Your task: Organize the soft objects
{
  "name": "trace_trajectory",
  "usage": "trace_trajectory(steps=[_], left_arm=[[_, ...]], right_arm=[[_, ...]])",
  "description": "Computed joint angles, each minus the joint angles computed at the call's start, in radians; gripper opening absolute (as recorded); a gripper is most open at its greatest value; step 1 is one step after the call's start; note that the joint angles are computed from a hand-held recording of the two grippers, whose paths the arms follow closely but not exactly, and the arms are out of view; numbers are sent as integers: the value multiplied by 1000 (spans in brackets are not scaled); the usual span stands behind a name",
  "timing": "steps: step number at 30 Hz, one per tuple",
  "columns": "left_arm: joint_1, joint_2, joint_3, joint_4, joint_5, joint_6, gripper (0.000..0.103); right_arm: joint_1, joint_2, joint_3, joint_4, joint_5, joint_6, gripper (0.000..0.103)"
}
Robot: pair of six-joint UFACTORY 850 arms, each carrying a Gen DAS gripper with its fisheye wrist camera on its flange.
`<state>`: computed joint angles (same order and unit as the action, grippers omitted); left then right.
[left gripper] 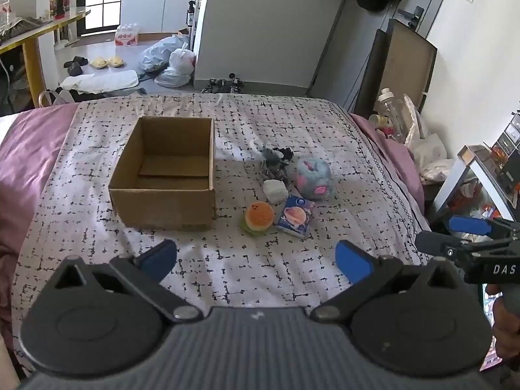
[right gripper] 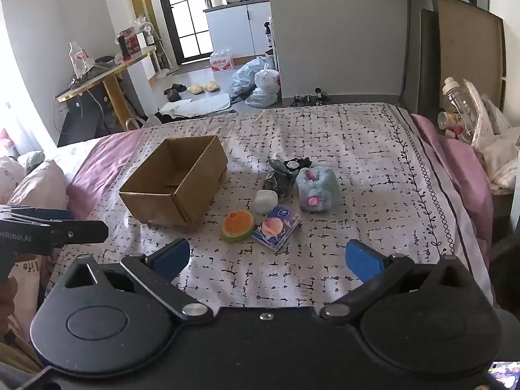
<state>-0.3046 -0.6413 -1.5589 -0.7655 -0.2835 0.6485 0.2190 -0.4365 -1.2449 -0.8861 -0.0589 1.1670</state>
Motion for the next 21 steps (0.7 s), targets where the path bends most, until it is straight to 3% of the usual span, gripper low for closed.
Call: trace_trajectory(steps=[2,6,13,18,21], left_arm=[[1,0,1,-14,-2,12,103],[0,-2,-1,-4,-3,1,103],[3,2,2,-36,-9,31,103],[2,7,6,-56,-8,58,103],[2,6,2,-41,-7,37,103]], right_arm=[[1,1,1,-32,1,28,103],[-1,1,-1,121,6,-126,103],[4,3,4,-109,-14,107,103],[2,3,4,-100,-15,99,103],[11,3,6,-270,-34,250,103]])
